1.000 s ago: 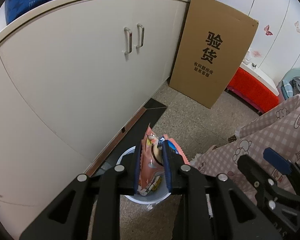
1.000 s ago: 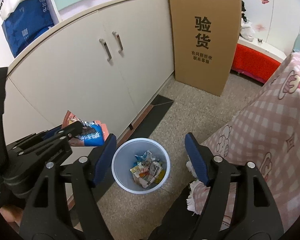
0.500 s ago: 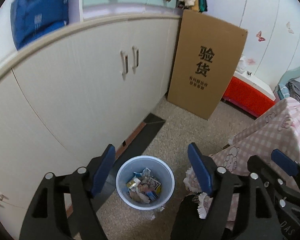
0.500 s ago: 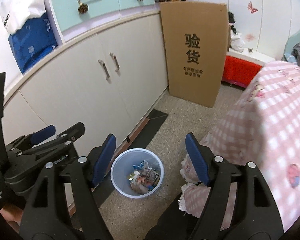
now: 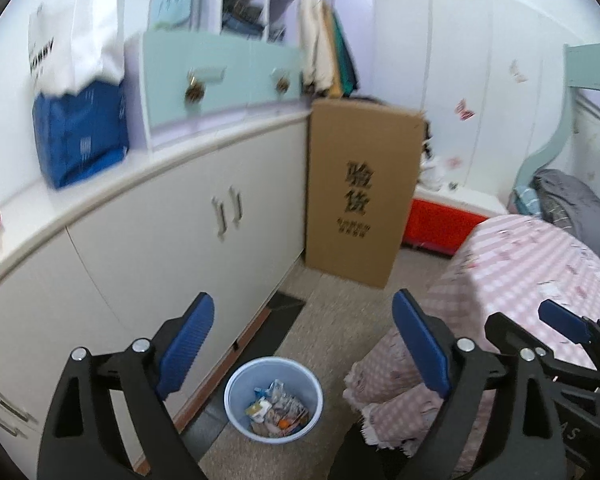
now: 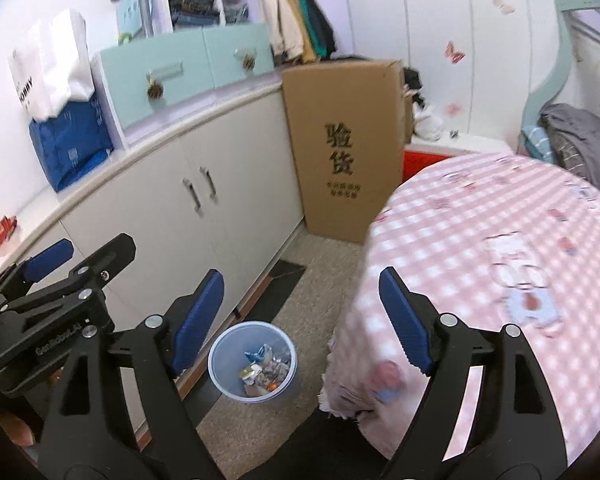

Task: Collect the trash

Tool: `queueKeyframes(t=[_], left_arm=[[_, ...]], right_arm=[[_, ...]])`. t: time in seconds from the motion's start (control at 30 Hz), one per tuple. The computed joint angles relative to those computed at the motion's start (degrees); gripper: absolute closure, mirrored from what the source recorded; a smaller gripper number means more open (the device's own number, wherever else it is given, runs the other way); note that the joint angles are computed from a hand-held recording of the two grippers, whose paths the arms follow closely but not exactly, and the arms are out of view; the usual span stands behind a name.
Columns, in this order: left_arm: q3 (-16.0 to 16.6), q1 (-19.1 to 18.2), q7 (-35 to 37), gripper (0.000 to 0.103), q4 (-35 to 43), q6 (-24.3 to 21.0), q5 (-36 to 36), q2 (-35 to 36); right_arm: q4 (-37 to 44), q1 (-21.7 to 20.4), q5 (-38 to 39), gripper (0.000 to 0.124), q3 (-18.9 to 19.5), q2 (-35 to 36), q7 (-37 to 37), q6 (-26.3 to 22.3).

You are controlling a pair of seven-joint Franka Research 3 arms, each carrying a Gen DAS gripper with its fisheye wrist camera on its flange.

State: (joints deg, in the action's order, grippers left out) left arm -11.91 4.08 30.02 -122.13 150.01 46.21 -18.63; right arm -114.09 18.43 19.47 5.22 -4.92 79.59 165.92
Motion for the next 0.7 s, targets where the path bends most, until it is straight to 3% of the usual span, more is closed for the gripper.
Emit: queueKeyframes(t=[0.3,0.7], left_arm=[[-5.6,-0.9,-4.5,0.01,-1.9,-0.5,6.5,-8.4],[-9.7,-3.2,-3.8,0.007,-5.2,1.8,5.6,-17.8]], right_arm=[[-12.8,-2.4,0.6,0.038,-1.7,-14.5,0.2,4.9],[-26.3,-7.4,-2.1,0.033,-0.3,-31.0,3.4,9.9]])
